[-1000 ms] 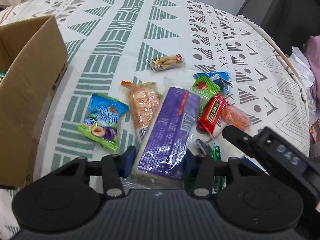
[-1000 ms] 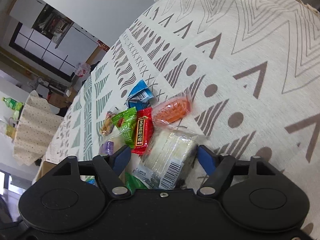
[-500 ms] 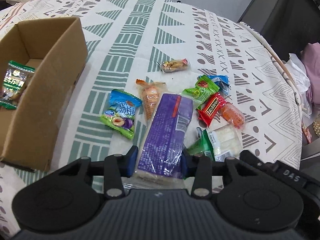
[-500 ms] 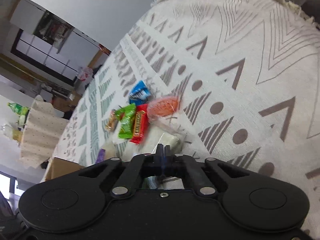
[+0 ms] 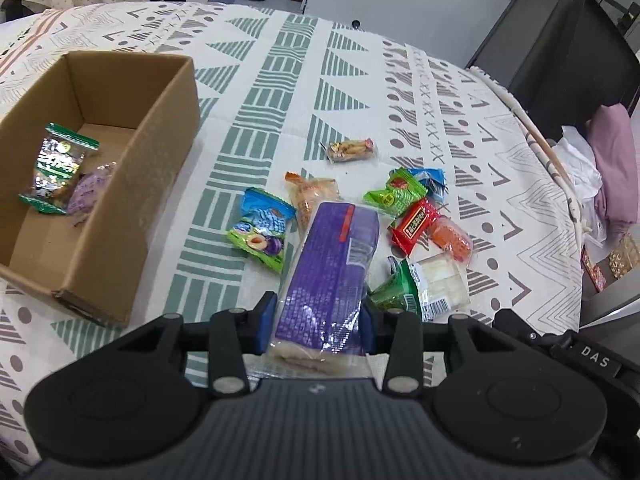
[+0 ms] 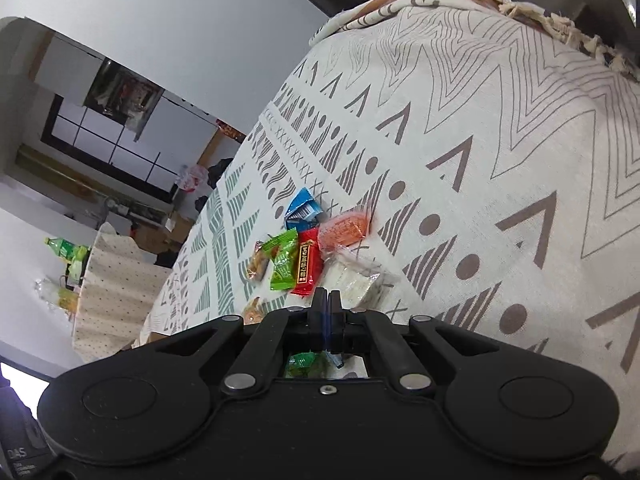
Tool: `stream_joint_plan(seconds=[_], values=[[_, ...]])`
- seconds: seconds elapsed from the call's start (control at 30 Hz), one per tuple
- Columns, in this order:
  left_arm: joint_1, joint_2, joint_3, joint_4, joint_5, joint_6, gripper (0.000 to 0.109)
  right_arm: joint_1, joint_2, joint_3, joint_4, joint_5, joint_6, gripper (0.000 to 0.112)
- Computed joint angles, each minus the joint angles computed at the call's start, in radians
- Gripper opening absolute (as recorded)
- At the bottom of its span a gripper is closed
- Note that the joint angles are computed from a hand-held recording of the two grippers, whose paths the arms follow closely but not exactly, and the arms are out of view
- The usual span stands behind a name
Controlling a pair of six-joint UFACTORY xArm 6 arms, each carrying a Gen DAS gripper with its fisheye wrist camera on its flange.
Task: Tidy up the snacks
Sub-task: 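Grasp the long purple cake with the left tool while the right tool grasps the white bread pack, then lift both packs and carry them over the cardboard box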
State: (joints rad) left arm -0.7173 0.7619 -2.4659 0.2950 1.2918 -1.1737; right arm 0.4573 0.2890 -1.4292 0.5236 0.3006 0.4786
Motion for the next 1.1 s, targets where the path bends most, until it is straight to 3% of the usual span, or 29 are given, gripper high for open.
stream_joint_plan(seconds=[0.07,0.1,0.17,0.23,0.27,0.57,0.67,0.73,0.87,0.97,1.1], values=[[0.001,-0.026,0.040,0.005,-0.018,-0.011,0.041,-0.002,0.008,-0.014,-0.002,0.024,0.014,0.001],[0.002,-0.036,0.057,0.005,-0.026,-0.013,0.041,-0.006,0.022,-0.035,0.016,0.055,0.016,0.008],[0.005,-0.050,0.081,0.004,-0.042,-0.018,0.041,-0.010,0.044,-0.059,0.064,0.087,0.011,0.023],[0.008,-0.056,0.095,0.005,-0.054,-0.021,0.041,-0.008,0.071,-0.083,0.081,0.088,0.016,0.050],[0.010,-0.056,0.098,0.006,-0.058,-0.023,0.041,-0.009,0.088,-0.103,0.062,0.095,0.034,0.057],[0.032,-0.049,0.118,-0.023,-0.083,-0.023,0.041,-0.009,0.254,-0.319,-0.094,0.196,0.142,0.065],[0.036,-0.025,0.084,-0.025,-0.075,-0.016,0.040,0.000,0.298,-0.384,-0.182,0.202,0.177,0.081],[0.040,-0.009,0.063,-0.024,-0.069,-0.013,0.040,0.009,0.328,-0.433,-0.274,0.223,0.217,0.085],[0.046,0.017,0.034,-0.031,-0.063,-0.004,0.039,0.030,0.379,-0.529,-0.459,0.300,0.269,0.084],[0.052,0.038,0.011,-0.058,-0.053,0.010,0.038,0.041,0.388,-0.556,-0.574,0.353,0.292,0.063],[0.055,0.068,-0.019,-0.095,-0.024,0.021,0.038,0.043,0.387,-0.566,-0.630,0.392,0.283,0.053]])
